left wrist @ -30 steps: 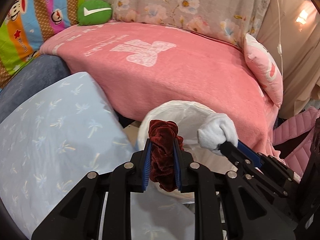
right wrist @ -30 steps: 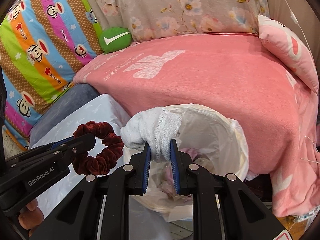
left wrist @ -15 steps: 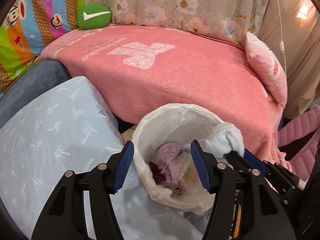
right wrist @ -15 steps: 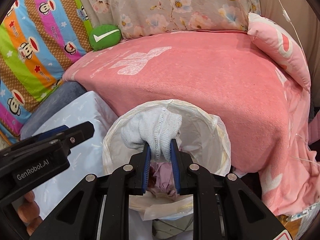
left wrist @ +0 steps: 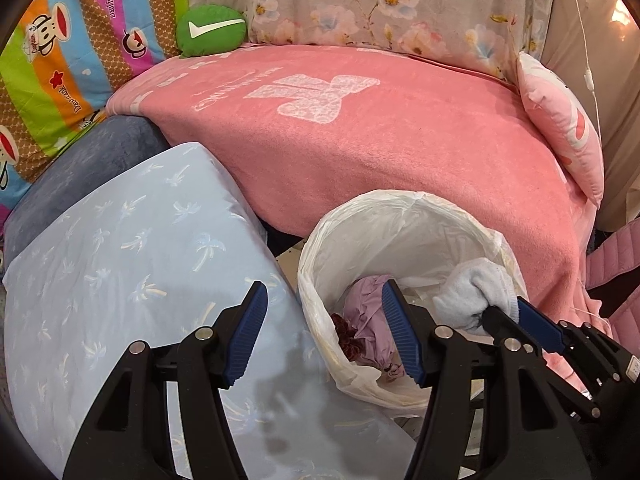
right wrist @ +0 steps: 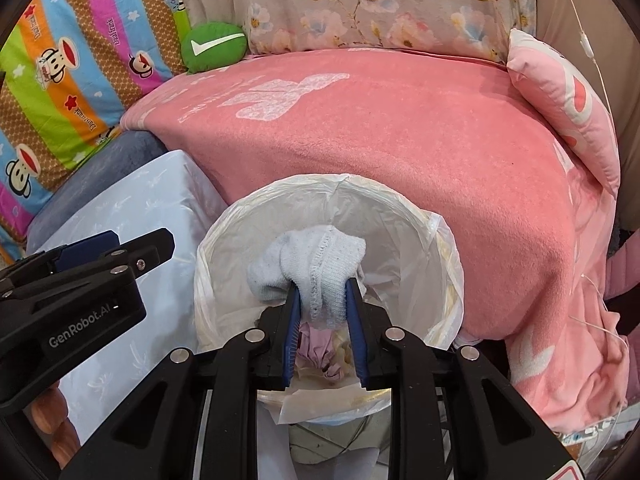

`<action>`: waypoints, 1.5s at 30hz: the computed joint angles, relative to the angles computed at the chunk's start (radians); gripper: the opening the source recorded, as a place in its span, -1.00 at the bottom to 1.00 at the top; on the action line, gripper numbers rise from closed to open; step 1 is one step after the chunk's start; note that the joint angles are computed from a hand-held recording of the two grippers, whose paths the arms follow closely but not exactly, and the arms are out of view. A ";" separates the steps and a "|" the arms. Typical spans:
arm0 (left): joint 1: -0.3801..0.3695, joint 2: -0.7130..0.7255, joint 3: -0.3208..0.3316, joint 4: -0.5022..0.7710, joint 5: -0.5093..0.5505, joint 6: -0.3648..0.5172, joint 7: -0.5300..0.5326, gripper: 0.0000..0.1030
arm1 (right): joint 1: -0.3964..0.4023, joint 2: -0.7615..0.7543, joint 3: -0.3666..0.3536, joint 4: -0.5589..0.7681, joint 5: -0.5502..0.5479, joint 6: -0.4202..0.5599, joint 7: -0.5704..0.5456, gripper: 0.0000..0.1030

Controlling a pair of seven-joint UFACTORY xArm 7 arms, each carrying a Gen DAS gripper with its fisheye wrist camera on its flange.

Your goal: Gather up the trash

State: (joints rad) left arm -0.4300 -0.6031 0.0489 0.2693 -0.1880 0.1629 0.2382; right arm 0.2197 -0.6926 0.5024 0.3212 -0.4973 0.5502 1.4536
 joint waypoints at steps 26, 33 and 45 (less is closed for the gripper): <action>0.167 -0.143 -0.088 -0.096 0.134 0.159 -0.102 0.49 | 0.159 -0.014 -0.030 0.050 0.092 0.266 -0.094 0.17; 0.169 -0.196 -0.086 -0.114 0.140 0.213 -0.102 0.49 | 0.181 -0.022 -0.028 0.057 0.106 0.294 -0.098 0.22; 0.183 -0.300 -0.093 -0.141 0.145 0.308 -0.127 0.52 | 0.211 -0.057 -0.009 0.069 0.121 0.353 -0.098 0.54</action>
